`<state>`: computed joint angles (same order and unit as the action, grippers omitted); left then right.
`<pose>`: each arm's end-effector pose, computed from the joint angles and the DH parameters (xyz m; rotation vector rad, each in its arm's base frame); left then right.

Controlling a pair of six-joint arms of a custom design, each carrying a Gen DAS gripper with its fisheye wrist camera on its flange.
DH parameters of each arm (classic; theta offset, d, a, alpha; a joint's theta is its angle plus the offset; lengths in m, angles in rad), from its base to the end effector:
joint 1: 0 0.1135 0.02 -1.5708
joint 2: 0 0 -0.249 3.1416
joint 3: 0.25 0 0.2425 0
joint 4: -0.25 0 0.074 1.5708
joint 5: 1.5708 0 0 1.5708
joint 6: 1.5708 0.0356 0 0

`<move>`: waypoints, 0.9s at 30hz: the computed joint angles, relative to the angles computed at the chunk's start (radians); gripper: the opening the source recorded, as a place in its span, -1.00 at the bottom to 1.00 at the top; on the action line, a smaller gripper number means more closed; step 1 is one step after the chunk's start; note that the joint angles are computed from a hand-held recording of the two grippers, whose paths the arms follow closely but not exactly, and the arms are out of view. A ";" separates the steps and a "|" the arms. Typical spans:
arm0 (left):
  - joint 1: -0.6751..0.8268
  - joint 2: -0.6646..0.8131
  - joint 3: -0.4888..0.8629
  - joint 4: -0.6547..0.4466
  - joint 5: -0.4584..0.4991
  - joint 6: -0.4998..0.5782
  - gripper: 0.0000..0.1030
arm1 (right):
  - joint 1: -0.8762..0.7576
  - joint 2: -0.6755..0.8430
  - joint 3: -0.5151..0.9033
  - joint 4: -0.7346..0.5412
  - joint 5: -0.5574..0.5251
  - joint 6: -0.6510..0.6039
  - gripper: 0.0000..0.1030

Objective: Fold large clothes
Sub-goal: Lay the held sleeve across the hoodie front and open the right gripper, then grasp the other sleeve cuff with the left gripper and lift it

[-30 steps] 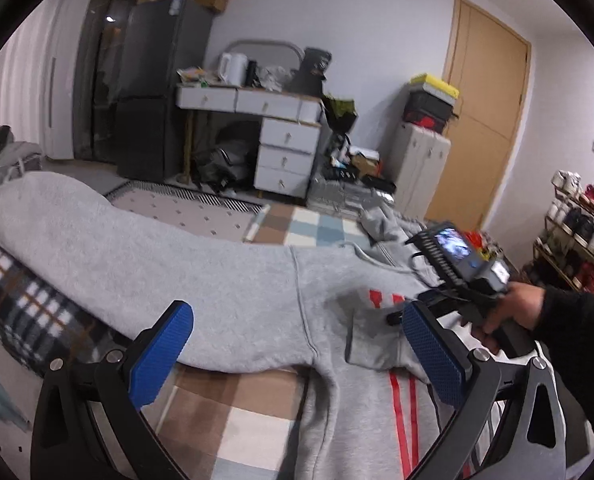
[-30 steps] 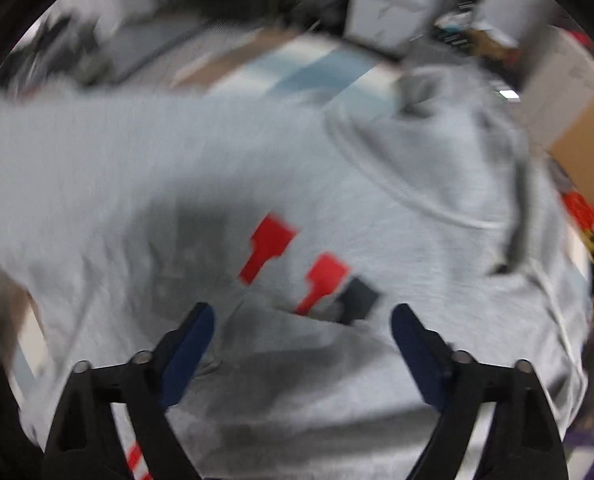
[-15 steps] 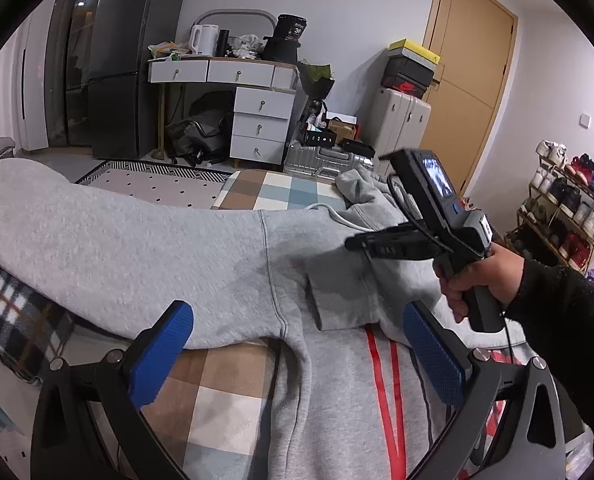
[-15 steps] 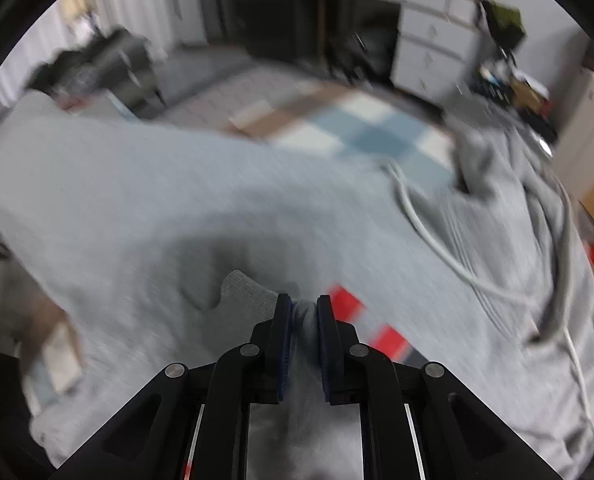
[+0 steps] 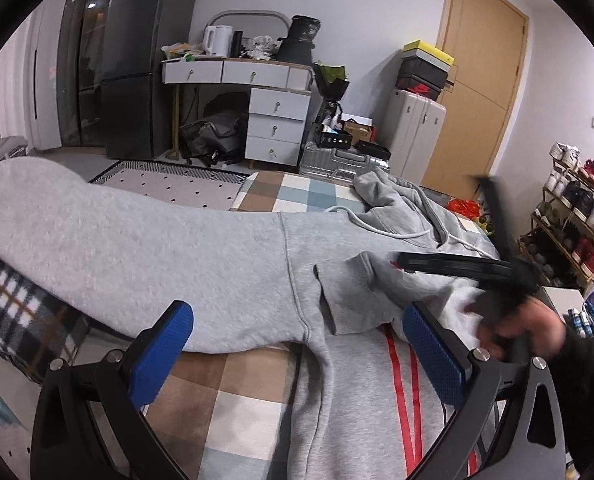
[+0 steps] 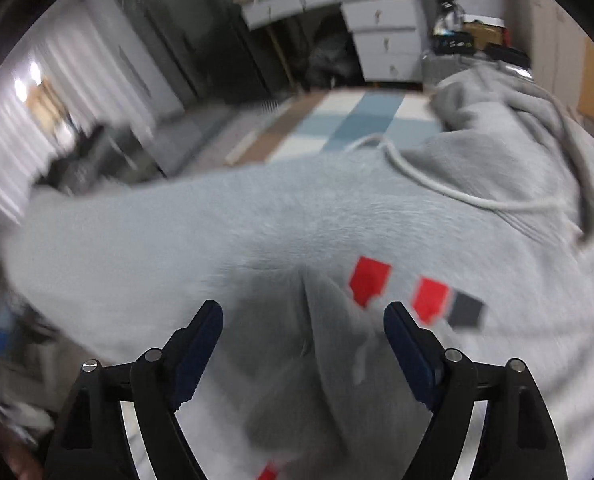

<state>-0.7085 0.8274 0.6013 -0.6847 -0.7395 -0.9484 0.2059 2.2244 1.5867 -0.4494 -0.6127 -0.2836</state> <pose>0.1336 -0.0829 0.2234 -0.5469 2.1248 0.0209 0.4303 0.1108 0.1282 -0.8059 2.4107 0.7767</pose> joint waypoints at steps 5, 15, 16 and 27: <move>0.023 0.011 -0.006 0.009 0.036 -0.010 0.98 | -0.171 -0.175 -0.289 0.154 0.002 0.033 0.94; -0.080 0.098 0.061 -0.222 -0.208 -0.285 0.98 | -0.064 -0.195 -0.484 0.364 0.612 0.018 0.94; -0.077 0.092 0.066 -0.263 -0.214 -0.310 0.98 | -0.081 -0.205 -0.471 0.319 0.563 0.049 0.91; -0.179 -0.065 0.212 -0.875 -0.314 -0.606 0.98 | -0.305 -0.854 -1.113 0.744 0.096 0.041 1.00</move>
<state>-0.8876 0.7629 0.8138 -1.5596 -1.0539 -1.5547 -0.0996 1.3701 0.4732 0.2944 -0.5170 -0.2430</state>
